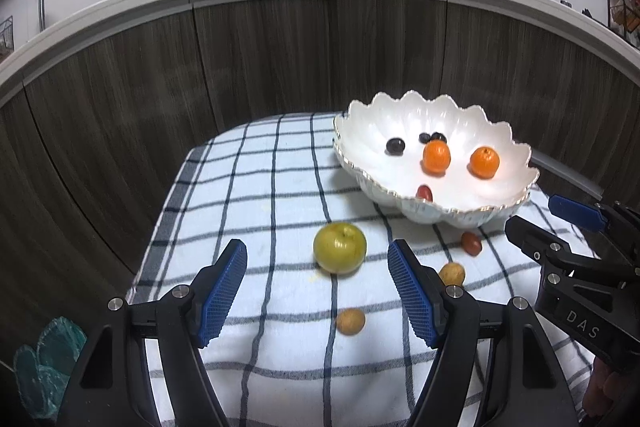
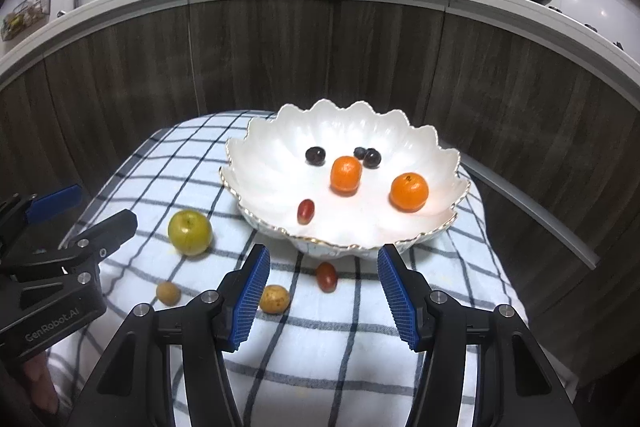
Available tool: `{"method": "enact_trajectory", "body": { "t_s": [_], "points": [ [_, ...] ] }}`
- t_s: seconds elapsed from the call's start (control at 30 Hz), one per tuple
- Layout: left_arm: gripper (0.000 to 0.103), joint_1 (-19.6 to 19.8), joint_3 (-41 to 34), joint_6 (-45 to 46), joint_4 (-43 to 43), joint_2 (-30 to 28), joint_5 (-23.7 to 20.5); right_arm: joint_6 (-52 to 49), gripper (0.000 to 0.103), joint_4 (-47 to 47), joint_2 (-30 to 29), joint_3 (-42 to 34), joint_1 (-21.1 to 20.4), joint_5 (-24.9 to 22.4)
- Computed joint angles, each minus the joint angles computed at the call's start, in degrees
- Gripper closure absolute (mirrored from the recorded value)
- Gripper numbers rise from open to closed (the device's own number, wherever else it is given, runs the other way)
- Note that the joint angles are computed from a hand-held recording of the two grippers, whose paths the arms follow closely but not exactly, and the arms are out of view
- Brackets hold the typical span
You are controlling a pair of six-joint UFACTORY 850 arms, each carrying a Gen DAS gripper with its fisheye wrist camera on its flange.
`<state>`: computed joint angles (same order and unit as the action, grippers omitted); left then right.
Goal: Organize fruits
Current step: 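Withdraw both open tools from the bowl toward the remaining fruits, then move the left tool to a small tan fruit while the right approaches a brown oval fruit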
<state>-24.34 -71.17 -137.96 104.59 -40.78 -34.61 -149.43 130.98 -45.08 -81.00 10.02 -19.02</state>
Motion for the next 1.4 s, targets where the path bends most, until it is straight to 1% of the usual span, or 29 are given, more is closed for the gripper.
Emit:
{"method": "enact_trajectory", "body": {
  "t_s": [0.3,0.53,0.67,0.83,0.9,1.03,1.13,1.27,1.4],
  "points": [
    [0.031,0.27,0.23,-2.56,2.05,-1.82,0.37,-0.74,0.046,-0.94,-1.84,-0.06,0.56,-0.71],
    [0.032,0.50,-0.08,-2.94,2.43,-3.40,1.58,1.57,0.046,-4.53,-3.61,-1.09,0.79,-1.00],
    [0.037,0.60,-0.52,-2.71,2.56,-4.27,2.35,5.50,0.046,-8.92,-4.95,-2.38,0.79,-0.73],
    [0.044,0.74,-1.27,-1.71,2.01,-5.15,4.03,8.44,0.046,-12.13,-6.12,-3.49,0.88,-0.75],
    [0.049,0.75,-1.51,-1.41,1.97,-5.42,4.47,9.35,0.046,-13.10,-6.49,-3.89,0.91,-0.83],
    [0.051,0.82,-2.05,-0.91,2.08,-6.07,5.63,11.16,0.046,-14.87,-7.12,-4.63,1.01,-0.88],
    [0.056,0.92,-2.65,-0.23,1.90,-6.74,7.01,13.16,0.046,-16.83,-7.65,-5.35,1.05,-0.84],
    [0.068,1.00,-3.25,-0.24,2.45,-7.33,8.48,15.03,0.046,-18.82,-8.17,-5.93,1.21,-0.82],
    [0.069,1.21,-3.38,-1.40,3.44,-7.50,9.62,19.32,0.046,-22.69,-8.82,-7.02,1.31,-0.46]
  ]
}}
